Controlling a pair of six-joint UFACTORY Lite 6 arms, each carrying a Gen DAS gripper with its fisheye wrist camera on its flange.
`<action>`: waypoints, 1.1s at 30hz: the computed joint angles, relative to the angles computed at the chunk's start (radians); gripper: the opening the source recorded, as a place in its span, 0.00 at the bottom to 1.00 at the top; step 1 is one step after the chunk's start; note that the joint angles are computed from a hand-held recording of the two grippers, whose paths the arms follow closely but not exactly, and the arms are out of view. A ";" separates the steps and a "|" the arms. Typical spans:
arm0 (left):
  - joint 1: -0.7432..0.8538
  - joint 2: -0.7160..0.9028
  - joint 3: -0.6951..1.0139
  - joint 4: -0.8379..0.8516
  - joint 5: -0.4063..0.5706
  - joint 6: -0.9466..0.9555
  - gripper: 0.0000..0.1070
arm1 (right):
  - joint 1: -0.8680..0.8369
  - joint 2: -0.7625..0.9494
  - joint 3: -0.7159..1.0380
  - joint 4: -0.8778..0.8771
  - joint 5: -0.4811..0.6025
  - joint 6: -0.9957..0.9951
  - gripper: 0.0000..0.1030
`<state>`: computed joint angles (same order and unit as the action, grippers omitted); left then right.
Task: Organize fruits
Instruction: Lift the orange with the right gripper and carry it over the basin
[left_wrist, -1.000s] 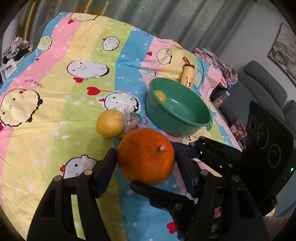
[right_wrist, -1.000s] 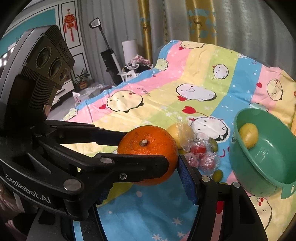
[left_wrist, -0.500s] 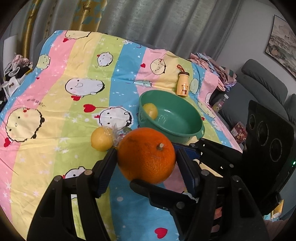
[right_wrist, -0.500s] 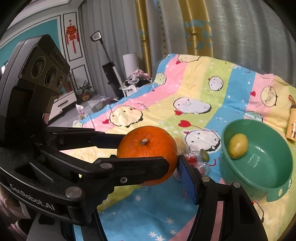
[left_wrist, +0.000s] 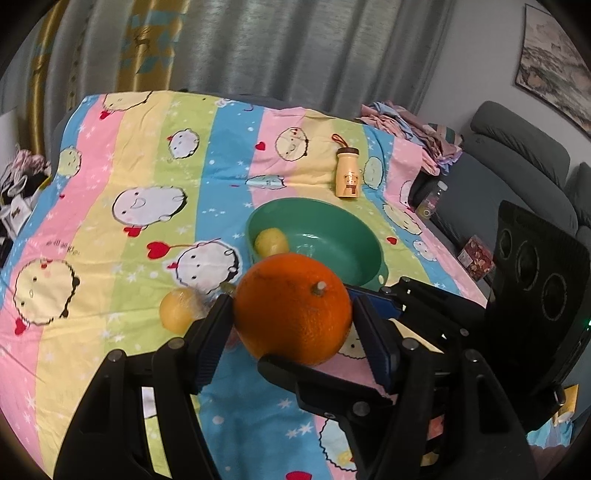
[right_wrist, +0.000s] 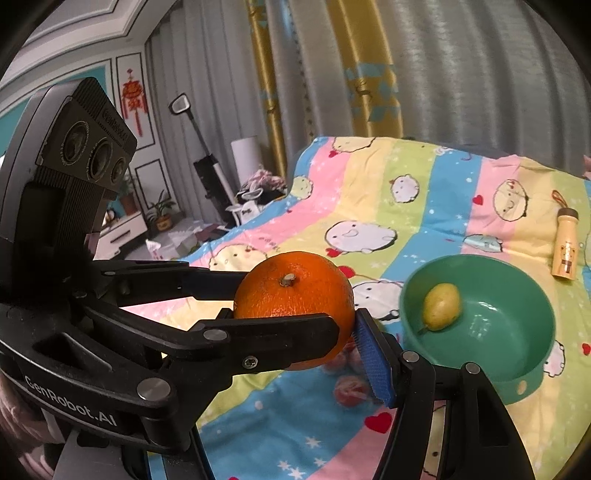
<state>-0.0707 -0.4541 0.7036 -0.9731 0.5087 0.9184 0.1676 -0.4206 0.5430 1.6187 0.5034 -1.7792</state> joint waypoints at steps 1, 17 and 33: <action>-0.029 0.013 0.015 0.025 -0.022 -0.030 0.62 | -0.014 -0.001 0.003 -0.005 0.009 0.006 0.65; -0.234 0.311 0.325 0.148 -0.085 -0.194 0.62 | -0.313 0.096 0.096 -0.021 0.189 0.000 0.65; -0.296 0.828 0.790 0.083 0.062 -0.218 0.62 | -0.473 0.411 0.298 -0.028 0.161 0.039 0.65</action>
